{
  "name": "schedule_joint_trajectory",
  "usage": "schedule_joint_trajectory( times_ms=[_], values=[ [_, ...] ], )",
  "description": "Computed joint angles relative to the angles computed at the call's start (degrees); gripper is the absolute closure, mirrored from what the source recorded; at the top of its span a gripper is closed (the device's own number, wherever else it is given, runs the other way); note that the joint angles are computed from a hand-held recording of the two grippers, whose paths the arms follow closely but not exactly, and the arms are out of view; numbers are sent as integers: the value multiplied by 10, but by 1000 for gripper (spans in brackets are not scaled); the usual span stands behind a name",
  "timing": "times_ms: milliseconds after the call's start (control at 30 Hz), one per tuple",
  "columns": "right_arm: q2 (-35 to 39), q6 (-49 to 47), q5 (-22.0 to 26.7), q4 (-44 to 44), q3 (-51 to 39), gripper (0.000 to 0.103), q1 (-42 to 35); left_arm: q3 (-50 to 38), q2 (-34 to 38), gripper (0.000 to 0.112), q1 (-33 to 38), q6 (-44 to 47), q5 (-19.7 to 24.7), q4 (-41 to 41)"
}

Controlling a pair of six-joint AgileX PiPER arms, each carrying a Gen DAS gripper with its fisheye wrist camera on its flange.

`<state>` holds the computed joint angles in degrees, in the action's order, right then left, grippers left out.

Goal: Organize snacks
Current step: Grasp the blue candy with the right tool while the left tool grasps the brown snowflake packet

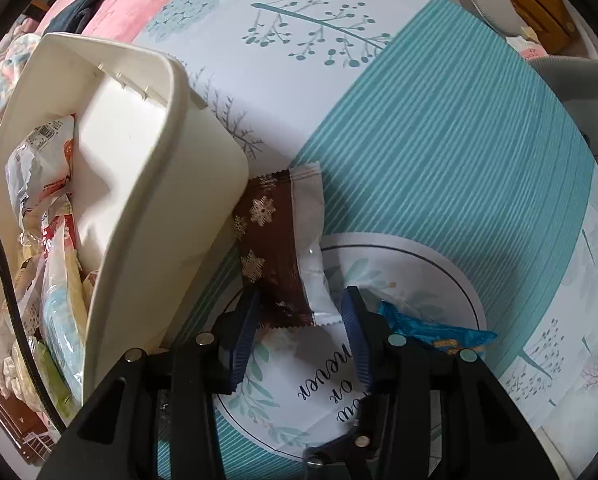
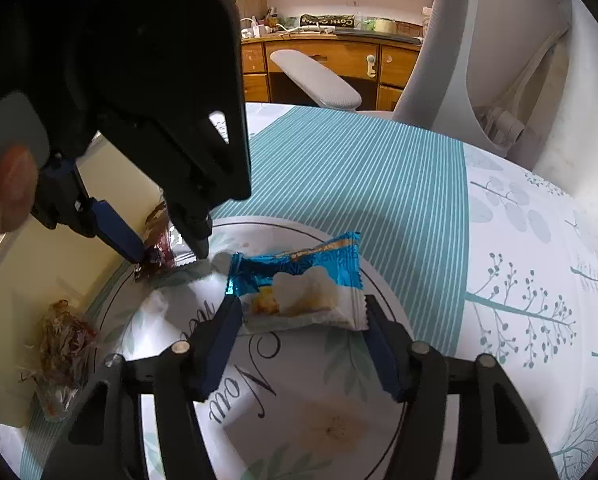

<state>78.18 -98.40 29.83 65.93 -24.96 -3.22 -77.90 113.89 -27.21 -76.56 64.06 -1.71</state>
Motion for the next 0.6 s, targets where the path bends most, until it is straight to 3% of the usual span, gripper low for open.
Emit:
schedule_joint_trajectory(
  times_ms=[67, 267, 600],
  values=[
    [4, -4, 1, 3, -3, 55, -1, -4, 8, 71, -1, -5, -2, 5],
    [5, -3, 27, -4, -7, 66, -28, -2, 18, 71, 4, -6, -12, 15],
    [-20, 38, 101, -106, -14, 70, -112, 55, -21, 77, -7, -19, -43, 36]
  ],
)
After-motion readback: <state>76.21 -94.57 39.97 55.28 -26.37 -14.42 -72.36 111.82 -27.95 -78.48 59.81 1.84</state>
